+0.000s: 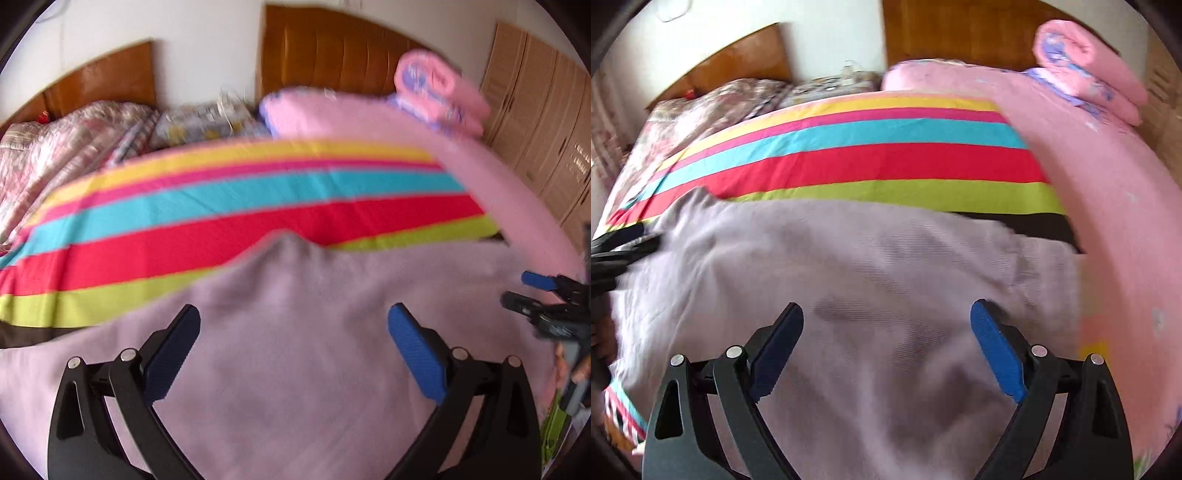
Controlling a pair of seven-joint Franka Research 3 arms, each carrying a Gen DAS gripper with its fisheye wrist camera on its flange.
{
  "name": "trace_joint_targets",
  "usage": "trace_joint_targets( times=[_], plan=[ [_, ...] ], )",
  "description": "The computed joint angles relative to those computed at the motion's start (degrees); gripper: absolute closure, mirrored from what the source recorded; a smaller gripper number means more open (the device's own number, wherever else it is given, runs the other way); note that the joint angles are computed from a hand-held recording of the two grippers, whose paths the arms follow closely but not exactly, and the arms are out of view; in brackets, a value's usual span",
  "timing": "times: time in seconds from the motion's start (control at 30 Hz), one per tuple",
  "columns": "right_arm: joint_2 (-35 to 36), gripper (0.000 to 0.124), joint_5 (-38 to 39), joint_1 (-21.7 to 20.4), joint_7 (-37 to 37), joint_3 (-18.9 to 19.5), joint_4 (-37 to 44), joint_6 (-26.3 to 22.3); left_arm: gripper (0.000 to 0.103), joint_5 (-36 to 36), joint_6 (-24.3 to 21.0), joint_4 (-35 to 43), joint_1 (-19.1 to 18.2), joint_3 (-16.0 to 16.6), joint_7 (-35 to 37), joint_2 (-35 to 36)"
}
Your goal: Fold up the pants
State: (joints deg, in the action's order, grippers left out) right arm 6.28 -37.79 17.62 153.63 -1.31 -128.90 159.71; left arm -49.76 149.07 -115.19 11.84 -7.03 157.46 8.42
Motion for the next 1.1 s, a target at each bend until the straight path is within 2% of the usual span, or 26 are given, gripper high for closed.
trace_joint_targets(
  times=[0.03, 0.1, 0.13, 0.2, 0.27, 0.33, 0.4, 0.47, 0.53, 0.57, 0.6, 0.63, 0.7, 0.73, 0.8, 0.87, 0.9, 0.97, 1.0, 1.03, 1.1],
  plan=[
    [-0.46, 0.035, -1.48, 0.68, 2.23, -0.1, 0.8, -1.82, 0.001, -1.48, 1.31, -0.47, 0.79, 0.39, 1.76, -0.82],
    [-0.24, 0.035, -2.21, 0.76, 2.23, 0.51, 1.85, 0.17, 0.001, -1.5, 2.82, -0.32, 2.25, 2.13, 1.58, -1.18],
    [0.48, 0.035, -2.17, 1.03, 0.92, 0.99, 3.03, 1.15, 0.001, 0.26, 2.76, 0.53, 3.17, 3.42, -0.89, -0.48],
    [3.64, 0.035, -0.31, 2.04, -5.42, 2.28, 7.06, 3.57, 0.001, 2.57, 3.85, 1.59, 4.79, 4.65, -5.14, 0.94],
    [8.8, 0.035, 5.47, 2.35, -15.73, 5.05, 12.9, 5.32, 0.001, 6.13, 3.71, 3.05, 6.68, 5.61, -10.06, 3.11],
    [13.24, 0.035, 10.97, 2.02, -23.63, 7.89, 18.23, 4.6, 0.001, 10.56, 5.14, 3.44, 7.69, 6.27, -14.73, 4.84],
    [19.49, 0.035, 19.63, -1.12, -35.58, 14.28, 25.08, 3.58, 0.001, 13.32, 4.89, 3.34, 8.92, 6.19, -17.32, 5.69],
    [24.0, 0.035, 22.43, -0.65, -40.4, 15.91, 31.01, 0.25, 0.001, 16.46, 4.1, 4.02, 9.94, 6.05, -19.8, 7.25],
    [27.44, 0.035, 23.31, 1.43, -41.92, 14.39, 35.79, -3.19, 0.001, 19.31, 4.1, 4.2, 10.91, 5.73, -21.46, 8.4],
    [28.35, 0.035, 24.0, 2.4, -40.64, 12.73, 36.84, -3.71, 0.001, 19.31, 3.97, 4.13, 11.94, 4.94, -20.87, 8.77],
    [27.97, 0.035, 25.11, 2.53, -40.25, 12.03, 35.95, -1.57, 0.001, 17.87, 5.57, 3.39, 13.3, 3.38, -18.52, 8.74],
    [27.68, 0.035, 27.17, 3.49, -39.38, 10.46, 36.12, -2.41, 0.001, 16.8, 7.31, 2.49, 14.39, 2.05, -15.97, 8.63],
    [26.75, 0.035, 24.46, 8.8, -31.2, 3.67, 37.25, -6.22, 0.001, 13.83, 10.18, 0.78, 16.1, -0.25, -12.14, 8.17],
    [26.38, 0.035, 24.82, 9.83, -30.56, 2.44, 37.05, -5.6, 0.001, 12.32, 11.01, 0.46, 16.73, -1.05, -10.83, 8.15],
    [26.7, 0.035, 28.81, 8.78, -35.09, 4.57, 37.19, -2.07, 0.001, 12.84, 11.06, 0.54, 16.51, -0.96, -11.34, 8.26],
    [28.88, 0.035, 31.93, 8.12, -40.96, 7.35, 40.18, -1.93, 0.001, 13.17, 10.67, 0.88, 16.47, -1.03, -11.68, 8.43],
    [30.46, 0.035, 32.11, 9.09, -42.31, 7.07, 42.77, -3.17, 0.001, 13.42, 10.24, 0.92, 16.52, -0.97, -11.85, 8.34],
    [34.59, 0.035, 32.2, 11.37, -44.77, 6.15, 49.34, -6.96, 0.001, 14.19, 6.08, 2.12, 16.8, -0.05, -14.43, 7.76],
    [36.76, 0.035, 32.22, 12.61, -45.27, 5.24, 52.78, -8.74, 0.001, 11.38, 4.23, 2.83, 18.08, -0.58, -13.04, 7.3],
    [38.31, 0.035, 32.46, 13.72, -45.04, 4.08, 55.25, -10.09, 0.001, 7.72, 4.09, 3.31, 19.24, -0.97, -10.43, 6.68],
    [41.4, 0.033, 31.96, 16.16, -42.76, 0.4, 60.15, -12.36, 0.001, 7.17, 5.98, 4.52, 18.63, 0.58, -10.04, 6.87]
  ],
)
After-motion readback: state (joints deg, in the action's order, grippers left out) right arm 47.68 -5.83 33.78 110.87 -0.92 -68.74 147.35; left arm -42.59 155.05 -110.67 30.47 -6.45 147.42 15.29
